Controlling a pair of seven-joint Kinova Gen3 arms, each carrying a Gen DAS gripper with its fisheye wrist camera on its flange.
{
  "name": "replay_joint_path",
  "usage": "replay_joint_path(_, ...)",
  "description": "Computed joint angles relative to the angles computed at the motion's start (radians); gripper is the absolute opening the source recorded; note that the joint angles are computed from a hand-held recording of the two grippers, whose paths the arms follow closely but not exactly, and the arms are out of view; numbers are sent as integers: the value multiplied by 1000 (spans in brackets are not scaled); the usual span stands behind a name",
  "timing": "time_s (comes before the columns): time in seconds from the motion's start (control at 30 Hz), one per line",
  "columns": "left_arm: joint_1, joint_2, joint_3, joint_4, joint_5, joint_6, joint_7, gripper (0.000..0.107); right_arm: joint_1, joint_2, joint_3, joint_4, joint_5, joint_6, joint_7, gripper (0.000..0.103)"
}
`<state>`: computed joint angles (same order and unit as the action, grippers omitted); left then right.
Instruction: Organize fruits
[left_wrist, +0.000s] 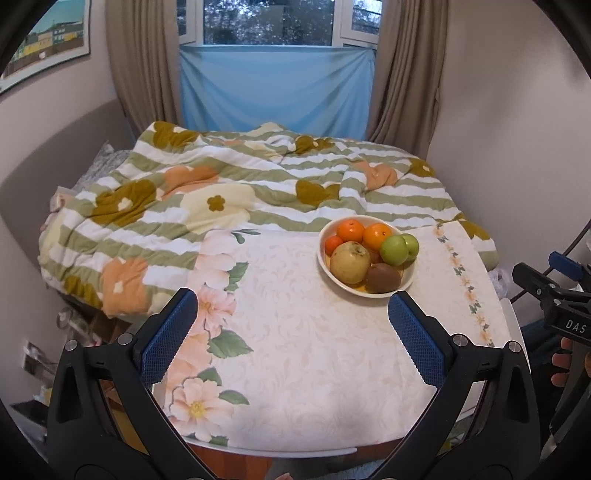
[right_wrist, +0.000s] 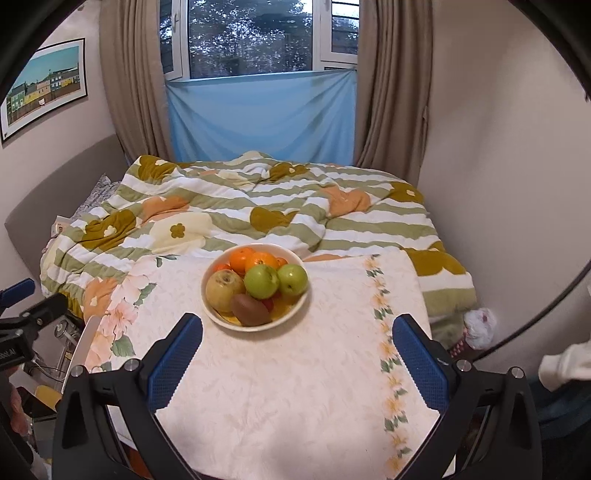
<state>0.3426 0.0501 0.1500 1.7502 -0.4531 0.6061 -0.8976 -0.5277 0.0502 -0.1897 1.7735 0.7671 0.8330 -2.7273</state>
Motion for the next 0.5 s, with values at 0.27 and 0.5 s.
replay_joint_path(0.27, 11, -32, 20, 31, -53, -24, 41, 103, -22, -23, -28, 25, 57, 53, -77, 103)
replay_joint_path(0.5, 2, -45, 34, 37, -73, -28, 56, 103, -26, -27, -37, 25, 68, 64, -93, 103)
